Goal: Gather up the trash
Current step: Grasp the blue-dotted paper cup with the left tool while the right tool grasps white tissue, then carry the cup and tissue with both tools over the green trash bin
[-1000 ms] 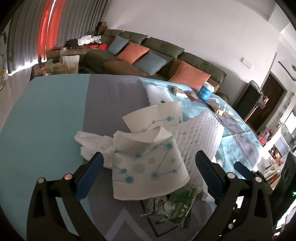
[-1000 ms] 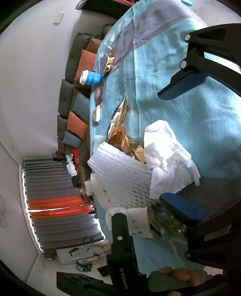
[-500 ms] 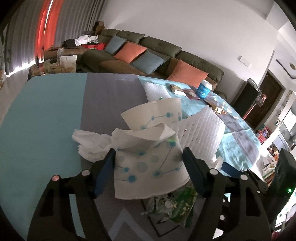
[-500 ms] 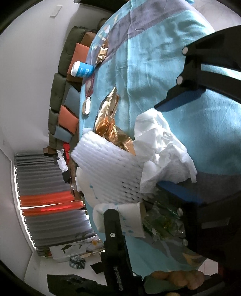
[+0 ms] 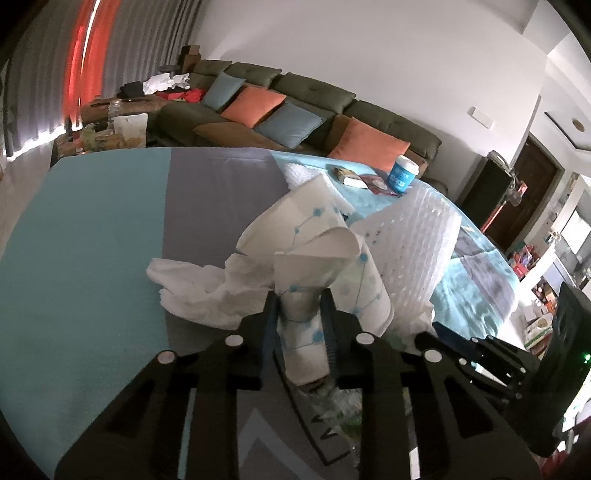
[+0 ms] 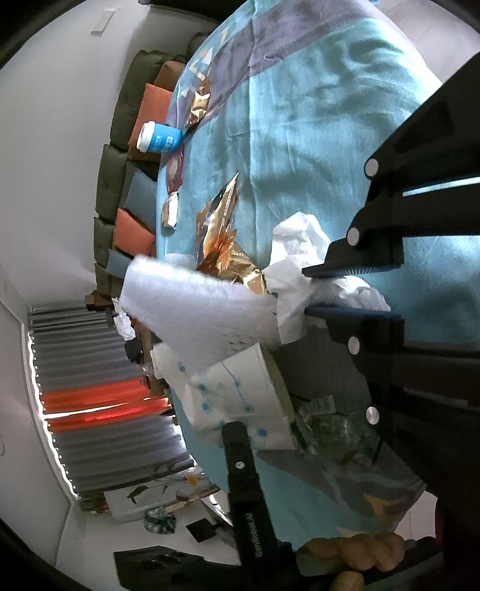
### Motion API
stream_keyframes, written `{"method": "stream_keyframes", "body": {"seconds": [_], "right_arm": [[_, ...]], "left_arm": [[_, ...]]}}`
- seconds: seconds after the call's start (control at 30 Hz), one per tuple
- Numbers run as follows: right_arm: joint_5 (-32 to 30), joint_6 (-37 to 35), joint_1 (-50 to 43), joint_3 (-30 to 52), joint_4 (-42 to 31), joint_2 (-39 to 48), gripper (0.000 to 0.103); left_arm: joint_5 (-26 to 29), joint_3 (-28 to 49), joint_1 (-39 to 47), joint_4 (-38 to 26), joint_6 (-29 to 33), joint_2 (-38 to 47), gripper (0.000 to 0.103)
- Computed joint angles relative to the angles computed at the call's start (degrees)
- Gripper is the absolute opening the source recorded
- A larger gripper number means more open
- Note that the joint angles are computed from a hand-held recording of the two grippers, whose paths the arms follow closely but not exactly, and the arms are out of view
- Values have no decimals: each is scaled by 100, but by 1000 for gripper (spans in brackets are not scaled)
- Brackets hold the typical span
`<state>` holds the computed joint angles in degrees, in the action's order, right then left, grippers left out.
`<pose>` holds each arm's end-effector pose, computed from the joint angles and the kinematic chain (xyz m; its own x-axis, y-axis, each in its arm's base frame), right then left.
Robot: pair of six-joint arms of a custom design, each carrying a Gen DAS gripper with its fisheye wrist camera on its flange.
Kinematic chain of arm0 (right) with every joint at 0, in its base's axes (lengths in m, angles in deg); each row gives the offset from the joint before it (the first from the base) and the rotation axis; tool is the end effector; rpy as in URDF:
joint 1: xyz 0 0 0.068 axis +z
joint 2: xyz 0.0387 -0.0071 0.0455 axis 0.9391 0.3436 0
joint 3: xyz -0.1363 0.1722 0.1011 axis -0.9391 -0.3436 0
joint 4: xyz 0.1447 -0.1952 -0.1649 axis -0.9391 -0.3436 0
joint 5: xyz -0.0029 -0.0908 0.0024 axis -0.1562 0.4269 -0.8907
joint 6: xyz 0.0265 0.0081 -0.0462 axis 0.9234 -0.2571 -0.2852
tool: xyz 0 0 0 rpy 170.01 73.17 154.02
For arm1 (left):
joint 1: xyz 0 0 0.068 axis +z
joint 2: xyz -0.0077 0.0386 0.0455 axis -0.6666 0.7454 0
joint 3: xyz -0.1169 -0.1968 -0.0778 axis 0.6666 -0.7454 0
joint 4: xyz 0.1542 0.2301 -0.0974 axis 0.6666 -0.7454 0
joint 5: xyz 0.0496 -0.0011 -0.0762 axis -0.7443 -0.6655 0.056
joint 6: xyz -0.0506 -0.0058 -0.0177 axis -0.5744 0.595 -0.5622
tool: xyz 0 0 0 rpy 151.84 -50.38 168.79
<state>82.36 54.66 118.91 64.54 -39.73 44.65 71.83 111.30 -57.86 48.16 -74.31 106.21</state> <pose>0.2037 0.2062 0.1800 -0.6302 0.0410 -0.7753 -0.0531 0.9940 0.0957 0.3481 -0.1104 0.2021 -0.6866 0.0320 -0.7264 0.3613 0.8820 -0.3026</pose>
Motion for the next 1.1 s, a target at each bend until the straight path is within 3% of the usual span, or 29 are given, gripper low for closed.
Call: {"method": "stream_keyframes", "body": {"seconds": [0.4,0.7,0.87,1.1], "right_arm": [[567,178,224,-83,-283,-409,11],[1463,99,533,42,-613,-771,11],[1790,-486,698,261,-351,-846,11],[1432,-1580,761,668,632,-419,11]], "left_arm": [[241,-326,192,162,-35,-533,20],[367,-699,524,191,-99,-1283,20],[382,-956,902,133,-96,-1888,20],[585,-1303,1803,-165,33,-2832,20]]}}
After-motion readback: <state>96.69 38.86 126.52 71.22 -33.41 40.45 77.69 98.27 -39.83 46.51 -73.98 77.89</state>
